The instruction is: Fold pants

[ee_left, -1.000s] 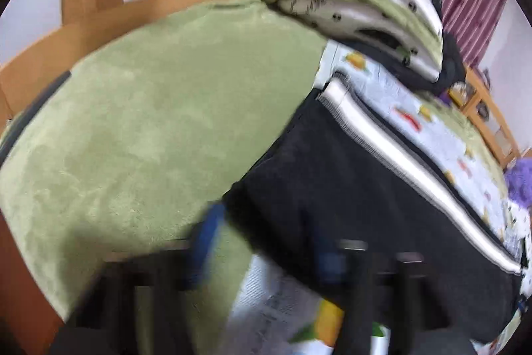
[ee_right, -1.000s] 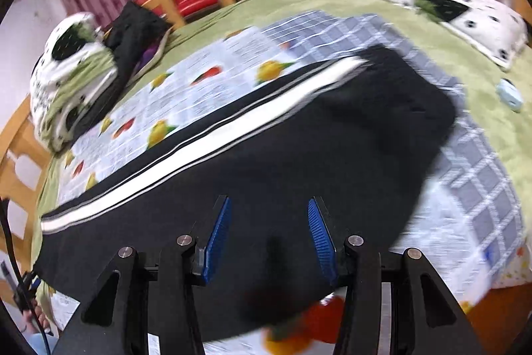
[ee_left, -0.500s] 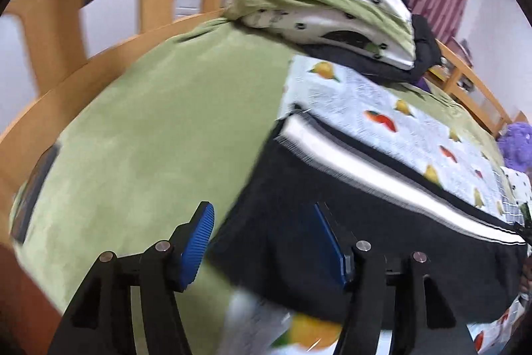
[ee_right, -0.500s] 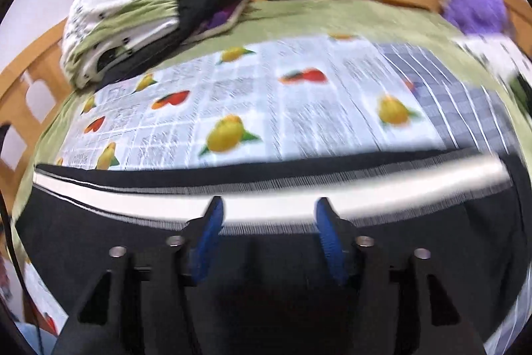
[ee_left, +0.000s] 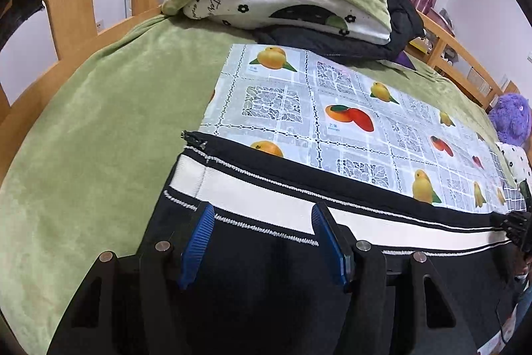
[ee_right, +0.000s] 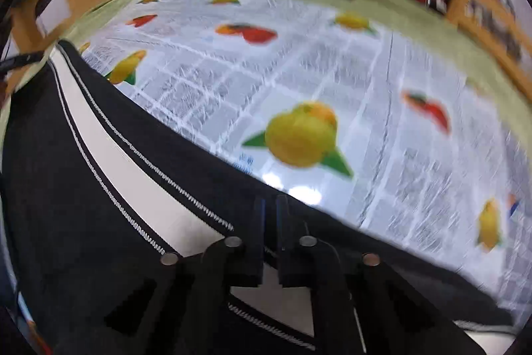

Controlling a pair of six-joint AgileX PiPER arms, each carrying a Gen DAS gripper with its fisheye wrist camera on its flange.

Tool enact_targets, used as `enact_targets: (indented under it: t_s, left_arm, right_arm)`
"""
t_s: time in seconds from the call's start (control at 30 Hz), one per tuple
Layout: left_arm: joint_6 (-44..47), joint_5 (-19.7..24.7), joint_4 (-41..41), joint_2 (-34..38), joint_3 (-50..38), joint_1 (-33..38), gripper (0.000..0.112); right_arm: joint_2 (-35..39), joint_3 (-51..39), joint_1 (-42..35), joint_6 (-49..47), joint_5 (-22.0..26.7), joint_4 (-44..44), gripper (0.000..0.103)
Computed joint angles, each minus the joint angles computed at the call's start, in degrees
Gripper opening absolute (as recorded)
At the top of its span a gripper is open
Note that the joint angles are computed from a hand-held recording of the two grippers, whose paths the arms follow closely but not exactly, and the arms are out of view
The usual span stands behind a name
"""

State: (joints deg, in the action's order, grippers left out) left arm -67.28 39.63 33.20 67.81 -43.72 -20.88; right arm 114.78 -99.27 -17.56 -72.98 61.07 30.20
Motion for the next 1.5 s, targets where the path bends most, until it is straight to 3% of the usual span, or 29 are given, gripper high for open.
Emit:
enact_targets:
  t_s: [0.1, 0.23, 0.37, 0.43, 0.47, 0.5, 0.6, 0.63, 0.67, 0.7, 0.77, 0.83, 0.93, 1.07, 1.17, 1.2, 1.23, 1.27, 1.3, 1.4, 1.5]
  left_arm:
    - [-1.4, -1.6, 0.9, 2.3, -0.6, 1.3, 0.059]
    - [-3.1, -0.4, 2.9, 6.5, -2.9, 2.4, 0.059]
    - [-5.5, 3.7, 7.0, 9.0, -4.5, 3.3, 0.059]
    - [-5.3, 2.7, 7.7, 9.3, -4.3, 5.4, 0.060]
    - [-4.5, 1.7, 7.3, 9.6, -4.4, 6.6, 0.061]
    - [-1.4, -0.4, 5.0, 10.7, -4.9, 8.8, 0.061]
    - [0.4, -4.0, 2.8, 13.6, -5.3, 11.8, 0.059]
    - [-2.4, -4.3, 5.0, 13.9, -4.9, 11.6, 0.043]
    - [-5.5, -2.7, 8.0, 14.3, -4.9, 10.6, 0.032]
    - [-6.3, -2.4, 9.5, 14.7, -4.7, 10.1, 0.028]
    - [-5.9, -2.9, 9.5, 14.3, -4.3, 10.4, 0.026]
    - [-6.5, -1.2, 10.5, 14.9, -5.0, 9.3, 0.026]
    - [-4.7, 3.5, 9.9, 15.1, -7.2, 7.2, 0.031]
    - [-2.3, 7.4, 7.4, 9.7, -6.9, 4.0, 0.041]
    - [-5.7, 10.9, 9.5, 4.7, -4.5, -1.6, 0.052]
    - [-6.5, 11.3, 9.5, 3.1, -3.5, -2.7, 0.052]
    - [-6.9, 11.6, 9.2, 1.9, -2.8, -3.5, 0.052]
    - [-6.8, 11.9, 8.7, 0.9, -2.3, -4.0, 0.052]
    - [-7.1, 12.4, 8.2, -0.4, -1.5, -4.7, 0.052]
    - [-8.5, 15.1, 5.1, -5.7, 1.6, -7.4, 0.052]
    - [-13.2, 17.2, 1.7, -13.9, 6.1, -14.2, 0.052]
  right_arm:
    - [0.8, -1.7, -1.3, 0.4, 1.5, 4.5, 0.003]
    - [1.9, 1.4, 1.1, 3.5, -3.5, 0.5, 0.006]
    - [2.1, -4.2, -2.4, 5.2, 2.8, 2.0, 0.014]
    - [0.6, -3.3, -5.9, 1.7, 0.8, 4.4, 0.034]
    - [0.9, -4.2, -7.4, 1.5, 0.7, 4.3, 0.050]
    - [2.1, -6.5, -8.8, 2.6, 1.3, 3.3, 0.053]
    - [7.3, -14.0, -11.2, 9.9, 2.3, -0.7, 0.051]
    - [9.1, -15.3, -11.6, 11.7, 1.4, -1.9, 0.046]
    - [9.8, -15.3, -11.7, 12.0, 0.2, -2.9, 0.026]
    - [10.5, -13.9, -11.6, 11.7, -2.7, -3.3, 0.014]
    - [9.4, -10.3, -11.8, 10.4, -7.0, -0.3, 0.011]
    - [8.0, -7.4, -9.6, 14.9, -12.8, -3.4, 0.001]
    - [8.8, -10.5, -8.2, 18.8, -10.8, -5.9, 0.000]
    - [5.5, -8.6, -12.4, 13.8, -4.3, 6.5, 0.004]
    - [3.2, -4.4, -13.6, 9.9, -1.5, 9.6, 0.032]
    - [3.3, -2.4, -12.4, 9.7, -3.2, 7.3, 0.033]
    - [3.7, -1.9, -10.9, 11.8, -5.5, 3.2, 0.031]
    - [4.4, -0.2, -9.3, 13.5, -9.6, 0.0, 0.021]
    - [3.9, 0.2, -8.4, 15.0, -11.5, -0.9, 0.020]
    - [4.3, -4.1, -7.5, 23.0, -7.6, -5.3, 0.017]
    - [-0.2, -1.2, -8.7, 25.1, -5.6, -4.1, 0.017]
